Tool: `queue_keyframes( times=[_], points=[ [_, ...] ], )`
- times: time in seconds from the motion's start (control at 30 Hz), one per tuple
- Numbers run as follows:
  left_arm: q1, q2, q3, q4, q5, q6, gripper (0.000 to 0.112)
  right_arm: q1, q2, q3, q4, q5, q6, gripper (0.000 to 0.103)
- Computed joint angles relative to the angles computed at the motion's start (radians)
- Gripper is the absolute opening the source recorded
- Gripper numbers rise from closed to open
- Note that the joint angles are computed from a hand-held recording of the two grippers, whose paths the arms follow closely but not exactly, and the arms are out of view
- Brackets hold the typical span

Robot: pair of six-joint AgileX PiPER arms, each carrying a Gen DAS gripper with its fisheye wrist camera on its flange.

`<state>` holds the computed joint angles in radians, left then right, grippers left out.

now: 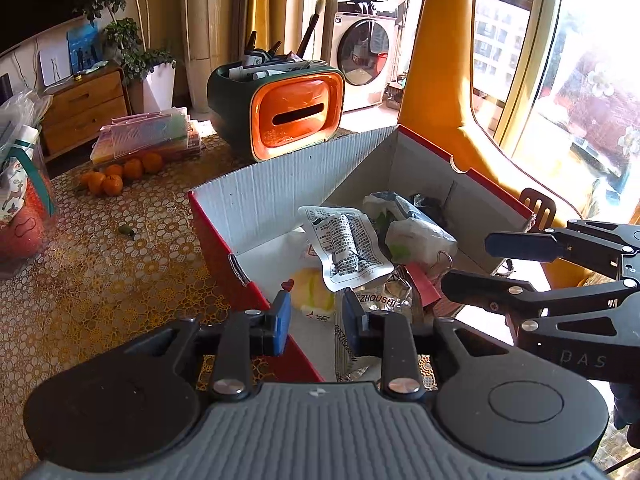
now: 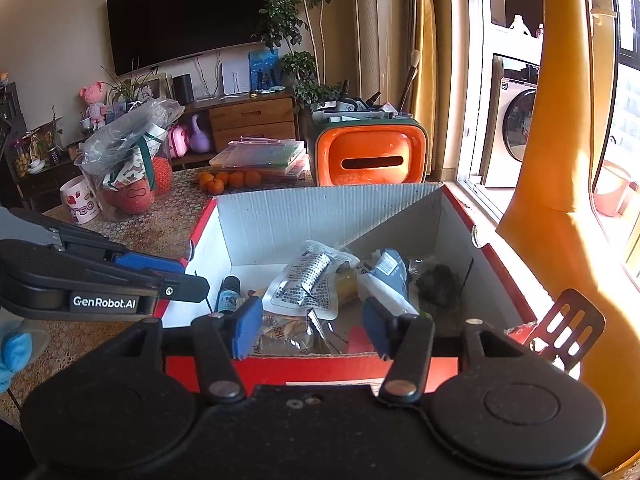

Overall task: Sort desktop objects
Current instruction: 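Open both tools to drop the bottle and binder clip into the box, then withdraw both tools from the box back over the table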

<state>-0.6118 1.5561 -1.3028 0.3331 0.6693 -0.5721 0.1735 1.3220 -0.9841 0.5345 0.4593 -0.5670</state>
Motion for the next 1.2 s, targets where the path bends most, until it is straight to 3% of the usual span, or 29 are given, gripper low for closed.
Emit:
queue_keyframes(
  times=[0.07, 0.13, 0.2, 0.63, 0.77, 1.13, 1.2],
  points=[
    [-0.010, -0.015, 0.013, 0.026, 0.012, -0.028, 0.032, 0.005, -0.011, 0.006, -0.001, 0.003, 0.003, 0.057],
    [-0.013, -0.043, 0.044, 0.034, -0.001, -0.041, 0.051, 0.018, -0.029, 0.017, -0.019, -0.008, 0.028, 0.066],
    [-0.020, -0.066, 0.070, 0.058, -0.010, -0.066, 0.059, 0.023, -0.045, 0.028, -0.013, -0.014, 0.030, 0.068],
    [-0.032, -0.204, 0.193, 0.093, -0.012, -0.142, 0.072, 0.053, -0.104, 0.062, -0.048, -0.002, 0.109, 0.068],
    [-0.032, -0.246, 0.224, 0.124, -0.005, -0.183, 0.077, 0.066, -0.145, 0.095, -0.010, -0.018, 0.058, 0.087],
    [-0.068, -0.339, 0.276, 0.202, 0.047, -0.288, 0.085, 0.126, -0.216, 0.138, -0.133, -0.028, 0.196, 0.092],
    [-0.072, -0.346, 0.278, 0.197, 0.056, -0.295, 0.085, 0.135, -0.222, 0.139, -0.169, -0.029, 0.247, 0.097]
  ],
)
